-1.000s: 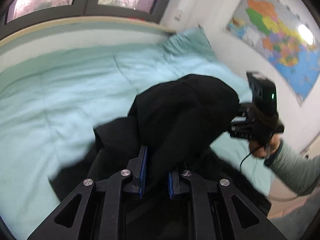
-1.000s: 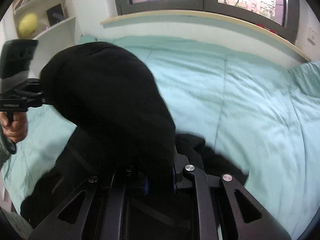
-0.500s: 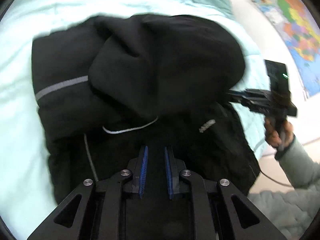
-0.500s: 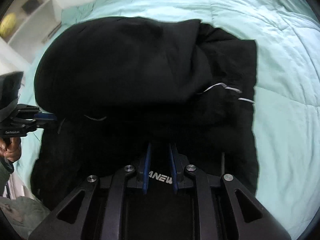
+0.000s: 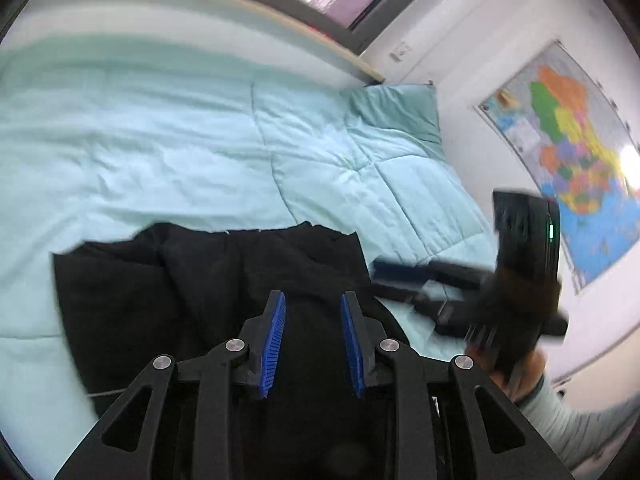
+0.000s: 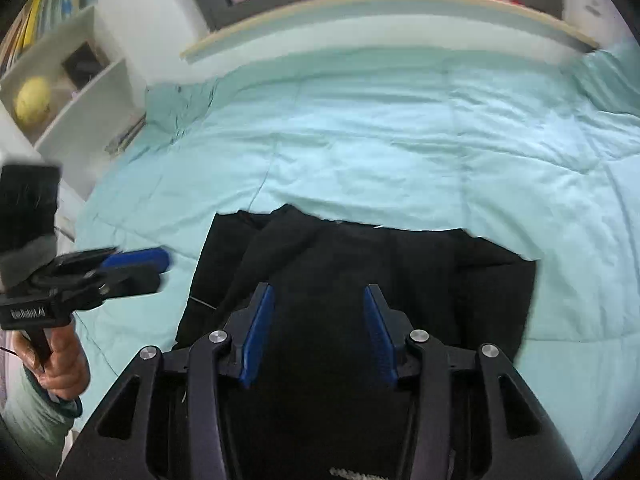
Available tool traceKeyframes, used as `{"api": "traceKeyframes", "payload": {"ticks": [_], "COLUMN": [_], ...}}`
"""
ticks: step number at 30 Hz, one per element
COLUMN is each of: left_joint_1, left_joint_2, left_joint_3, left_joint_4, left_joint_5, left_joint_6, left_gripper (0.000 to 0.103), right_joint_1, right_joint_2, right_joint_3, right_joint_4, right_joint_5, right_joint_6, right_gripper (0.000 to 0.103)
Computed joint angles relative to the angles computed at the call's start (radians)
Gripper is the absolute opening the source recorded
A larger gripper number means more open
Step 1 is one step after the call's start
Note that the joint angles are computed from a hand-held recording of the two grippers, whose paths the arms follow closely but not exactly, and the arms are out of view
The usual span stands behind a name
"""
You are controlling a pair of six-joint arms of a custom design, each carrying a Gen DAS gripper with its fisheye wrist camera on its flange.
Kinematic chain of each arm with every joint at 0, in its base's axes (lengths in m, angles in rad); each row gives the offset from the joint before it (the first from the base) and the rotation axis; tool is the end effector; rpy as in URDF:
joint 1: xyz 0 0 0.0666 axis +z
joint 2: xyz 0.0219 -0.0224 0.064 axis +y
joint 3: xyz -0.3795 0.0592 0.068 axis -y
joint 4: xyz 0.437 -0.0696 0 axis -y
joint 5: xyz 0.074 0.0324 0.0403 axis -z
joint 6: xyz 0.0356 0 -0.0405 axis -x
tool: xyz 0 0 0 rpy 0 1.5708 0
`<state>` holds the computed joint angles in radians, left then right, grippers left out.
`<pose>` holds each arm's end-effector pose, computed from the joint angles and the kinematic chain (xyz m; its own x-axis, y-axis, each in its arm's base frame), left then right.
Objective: Fold large clothes
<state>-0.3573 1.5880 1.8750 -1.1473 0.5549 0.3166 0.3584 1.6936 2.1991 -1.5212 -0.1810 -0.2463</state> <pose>0.5398 -0.2220 0.5534 -0.8676 0.0415 -0.4955 0.3673 0.7250 -0.5826 0.5368 0.2075 0.6178 -0.8776 -0.0726 -0.4738 -0.2268 0.9338 0.2769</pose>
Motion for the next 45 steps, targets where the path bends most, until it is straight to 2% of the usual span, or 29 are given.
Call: {"api": "traceKeyframes", "payload": {"ticks": [2, 4, 5, 6, 9, 10, 12, 16, 18, 19, 21, 22, 23, 25, 27, 29, 32, 35, 37, 40, 42, 44, 45], "left_joint_1": [-0.01, -0.014, -0.019, -0.026, -0.024, -0.014, -0.008, -0.036, -0.04, -0.042, -0.051, -0.06, -0.069, -0.08, -0.086, -0.094, -0.116, -0.137, -0.141, -0.149, -0.151, -0.156, -0.143], "left_joint_2": [0.047, 0.078, 0.093, 0.084, 0.01, -0.004, -0.011, -0.033, -0.066, -0.095, -0.133, -0.14, -0.129, -0.089, -0.078, -0.082, -0.128, -0.207, -0.285, -0.398, -0.453, -0.515, -0.545], "left_joint_3": [0.001, -0.046, -0.081, -0.132, -0.283, -0.316, -0.324, -0.267, -0.267, -0.282, -0.313, -0.326, -0.329, -0.343, -0.381, -0.394, -0.398, -0.428, -0.482, -0.558, -0.595, -0.637, -0.662], "left_joint_4": [-0.07, -0.148, -0.209, -0.221, -0.071, -0.015, 0.014, -0.047, -0.043, -0.019, 0.026, 0.035, 0.014, -0.037, -0.014, 0.0, -0.021, -0.061, -0.066, -0.108, -0.149, -0.208, -0.217], "left_joint_5": [-0.024, 0.041, 0.065, 0.075, 0.075, 0.099, 0.108, 0.05, 0.089, 0.12, 0.127, 0.093, 0.047, 0.008, -0.012, -0.029, -0.078, -0.132, -0.144, -0.195, -0.219, -0.237, -0.243], "left_joint_6": [-0.02, -0.04, -0.049, -0.042, 0.053, 0.113, 0.157, 0.055, 0.038, 0.04, 0.051, 0.054, 0.058, 0.087, 0.139, 0.164, 0.178, 0.184, 0.213, 0.257, 0.288, 0.335, 0.338], "left_gripper": [0.029, 0.03, 0.029, 0.029, 0.024, 0.023, 0.022, 0.022, 0.025, 0.027, 0.042, 0.045, 0.046, 0.044, 0.023, 0.022, 0.023, 0.023, 0.025, 0.037, 0.051, 0.054, 0.054], "right_joint_1": [0.017, 0.028, 0.036, 0.047, 0.061, 0.065, 0.071, 0.089, 0.087, 0.086, 0.075, 0.081, 0.085, 0.088, 0.092, 0.089, 0.087, 0.071, 0.061, 0.058, 0.049, 0.038, 0.065], "right_joint_2": [-0.025, -0.076, -0.112, -0.146, -0.247, -0.261, -0.253, -0.251, -0.283, -0.305, -0.322, -0.326, -0.323, -0.286, -0.245, -0.234, -0.228, -0.266, -0.329, -0.4, -0.444, -0.493, -0.526], "right_joint_3": [-0.108, -0.264, -0.363, -0.451, -0.655, -0.673, -0.656, -0.588, -0.574, -0.576, -0.568, -0.571, -0.581, -0.6, -0.612, -0.629, -0.589, -0.597, -0.644, -0.701, -0.742, -0.794, -0.829], "right_joint_4": [-0.003, 0.013, 0.022, 0.032, 0.155, 0.174, 0.16, 0.09, 0.089, 0.101, 0.112, 0.111, 0.106, 0.077, 0.081, 0.1, 0.072, 0.062, 0.065, 0.019, -0.002, -0.012, -0.011], "right_joint_5": [-0.01, -0.03, -0.033, -0.016, 0.0, 0.012, 0.035, 0.058, 0.035, 0.017, 0.008, 0.017, 0.024, 0.058, 0.052, 0.054, 0.061, 0.035, 0.004, 0.02, 0.033, 0.04, 0.052], "right_joint_6": [0.0, 0.003, 0.001, 0.004, -0.039, -0.053, -0.063, -0.022, -0.019, -0.021, -0.014, -0.017, -0.017, -0.016, -0.024, -0.04, -0.059, -0.084, -0.099, -0.111, -0.119, -0.134, -0.171], "right_gripper": [0.05, 0.05, 0.05, 0.05, 0.051, 0.05, 0.05, 0.051, 0.052, 0.052, 0.052, 0.052, 0.052, 0.052, 0.052, 0.052, 0.052, 0.052, 0.052, 0.054, 0.054, 0.054, 0.054]}}
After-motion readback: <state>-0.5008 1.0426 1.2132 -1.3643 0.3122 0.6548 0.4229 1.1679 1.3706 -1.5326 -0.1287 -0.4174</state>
